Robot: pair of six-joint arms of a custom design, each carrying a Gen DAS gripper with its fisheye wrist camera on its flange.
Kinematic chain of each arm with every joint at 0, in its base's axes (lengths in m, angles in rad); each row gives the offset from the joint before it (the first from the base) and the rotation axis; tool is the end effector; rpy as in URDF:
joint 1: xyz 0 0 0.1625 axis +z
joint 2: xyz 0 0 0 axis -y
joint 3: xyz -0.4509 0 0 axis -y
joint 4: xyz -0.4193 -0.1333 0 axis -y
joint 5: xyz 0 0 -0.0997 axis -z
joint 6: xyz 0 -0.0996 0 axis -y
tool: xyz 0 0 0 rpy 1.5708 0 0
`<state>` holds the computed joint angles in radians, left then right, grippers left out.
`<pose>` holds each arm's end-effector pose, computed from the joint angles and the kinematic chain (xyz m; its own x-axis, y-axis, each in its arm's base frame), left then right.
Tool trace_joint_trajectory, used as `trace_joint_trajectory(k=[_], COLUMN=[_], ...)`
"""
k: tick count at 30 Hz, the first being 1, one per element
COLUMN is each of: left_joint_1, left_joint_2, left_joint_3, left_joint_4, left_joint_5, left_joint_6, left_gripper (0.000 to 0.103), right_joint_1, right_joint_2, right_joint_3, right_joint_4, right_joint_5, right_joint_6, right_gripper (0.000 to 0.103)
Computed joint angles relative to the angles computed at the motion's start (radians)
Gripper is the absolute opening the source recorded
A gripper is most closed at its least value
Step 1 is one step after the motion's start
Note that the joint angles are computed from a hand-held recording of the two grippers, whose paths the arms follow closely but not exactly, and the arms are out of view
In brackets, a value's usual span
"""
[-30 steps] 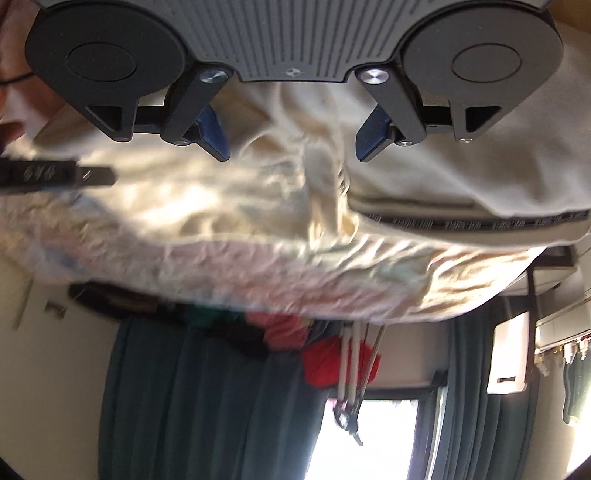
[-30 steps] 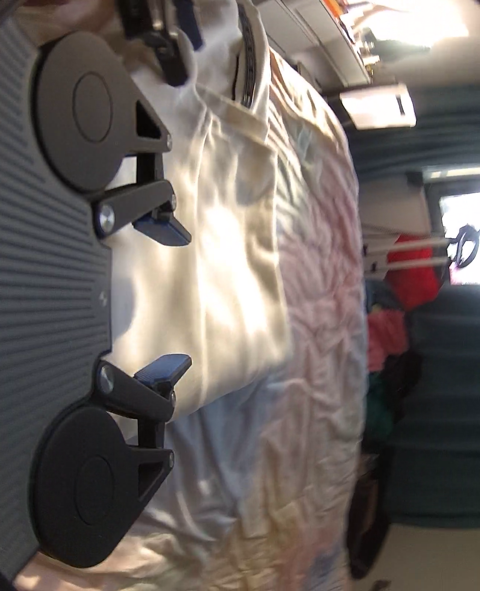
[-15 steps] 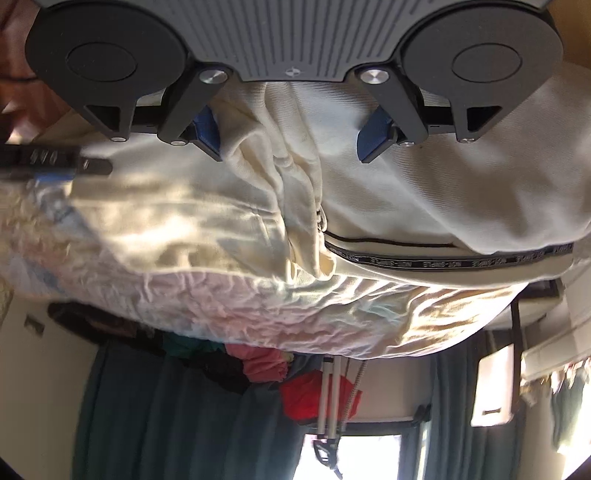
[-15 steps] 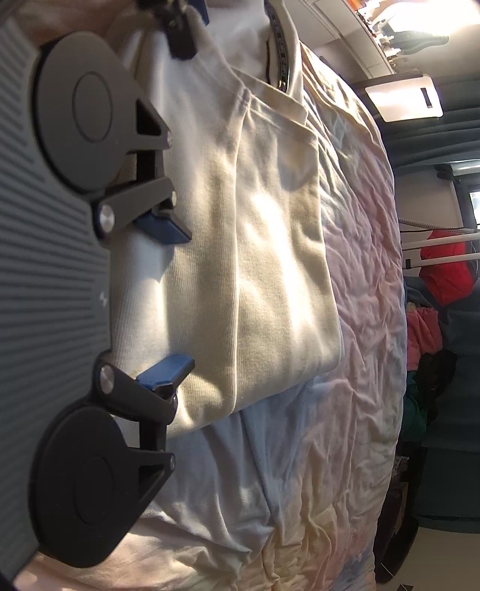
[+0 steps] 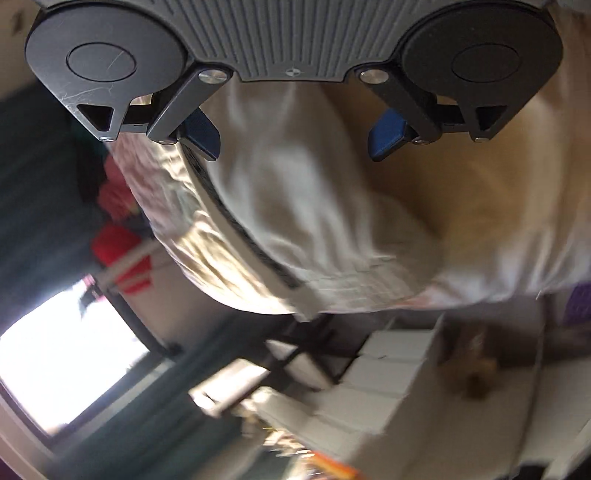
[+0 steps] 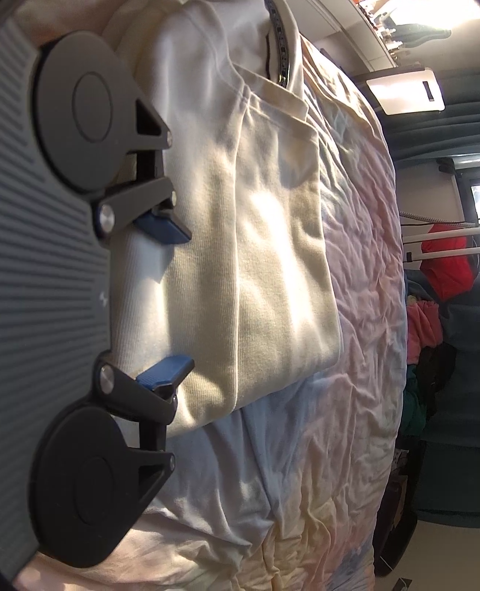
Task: Fold clothes
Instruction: 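Grasp the folded sweatpants edge with the left gripper and lift it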
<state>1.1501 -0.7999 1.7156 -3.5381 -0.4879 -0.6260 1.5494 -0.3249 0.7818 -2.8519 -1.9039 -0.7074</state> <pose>-0.0674 -0.6925 0.2168 -0.7193 -0.6775 0.1535 -0.2700 0.0690 -0.9604 0.0806 -0.9423 0.1307 -0.7237 -0.2435 0.6458 -0.5996 0.6851 -0.4136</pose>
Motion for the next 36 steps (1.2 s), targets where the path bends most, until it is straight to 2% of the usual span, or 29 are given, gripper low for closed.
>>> trace_joint_trajectory(k=[2,4,8,11,12,13,14,16,17,18,19,20,21,23,25,26,28,30,33,36], left_joint_1=[0.021,0.048,0.127,0.15,0.153,0.156,0.15,0.133,0.128,0.122,0.12,0.112,0.103,0.087,0.07,0.062,0.043,0.026,0.0,-0.041], left_joint_2=[-0.036,-0.056,-0.058,-0.037,-0.026,-0.016,0.0,0.034,0.053,0.072,0.083,0.096,0.109,0.138,0.151,0.158,0.196,0.251,0.34,0.47], left_joint_3=[0.035,0.048,0.019,-0.023,-0.034,-0.046,-0.058,-0.091,-0.108,-0.127,-0.139,-0.16,-0.183,-0.218,-0.234,-0.243,-0.306,-0.413,-0.602,-0.84], left_joint_4=[0.056,0.101,0.175,0.149,0.114,0.078,0.031,-0.052,-0.095,-0.141,-0.181,-0.191,-0.203,-0.266,-0.288,-0.3,-0.331,-0.353,-0.413,-0.49], left_joint_5=[-0.048,-0.121,-0.358,-0.364,-0.348,-0.332,-0.29,-0.188,-0.166,-0.148,-0.159,-0.13,-0.099,-0.067,-0.041,-0.028,0.003,0.033,0.028,0.009], left_joint_6=[-0.13,-0.205,-0.263,-0.275,-0.271,-0.266,-0.234,-0.13,-0.071,-0.009,0.052,0.114,0.178,0.303,0.378,0.417,0.559,0.725,0.987,1.271], left_gripper=[0.088,0.088,0.088,0.087,0.085,0.078,0.075,0.066,0.061,0.041,0.026,0.024,0.02,0.017,0.015,0.015,0.014,0.014,0.013,0.013], right_joint_1=[0.004,0.007,0.011,0.012,0.012,0.013,0.013,0.01,0.008,0.005,0.002,0.003,0.006,0.013,0.015,0.015,0.017,0.018,0.02,0.012], right_joint_2=[0.002,0.005,0.013,0.018,0.016,0.014,0.013,-0.019,-0.039,-0.057,-0.074,-0.084,-0.081,-0.072,-0.045,-0.045,-0.043,-0.053,-0.061,-0.068], right_joint_3=[-0.001,-0.001,-0.004,-0.009,-0.004,0.002,0.008,0.074,0.111,0.145,0.177,0.206,0.215,0.229,0.231,0.225,0.214,0.188,0.152,0.117], right_joint_4=[-0.002,-0.01,-0.024,-0.029,-0.04,-0.051,-0.062,-0.106,-0.115,-0.122,-0.128,-0.129,-0.113,-0.078,-0.116,-0.108,-0.09,-0.02,0.035,0.028], right_joint_5=[-0.01,-0.02,-0.031,-0.034,-0.033,-0.031,-0.029,0.036,0.083,0.13,0.177,0.21,0.201,0.181,0.146,0.147,0.146,0.142,0.124,0.114], right_joint_6=[0.007,0.006,-0.005,-0.006,-0.009,-0.012,-0.016,-0.037,-0.045,-0.054,-0.063,-0.092,-0.13,-0.203,-0.276,-0.268,-0.244,-0.185,-0.102,-0.01], right_gripper=[0.069,0.069,0.07,0.07,0.069,0.069,0.069,0.07,0.07,0.07,0.07,0.07,0.069,0.069,0.071,0.071,0.071,0.069,0.069,0.07])
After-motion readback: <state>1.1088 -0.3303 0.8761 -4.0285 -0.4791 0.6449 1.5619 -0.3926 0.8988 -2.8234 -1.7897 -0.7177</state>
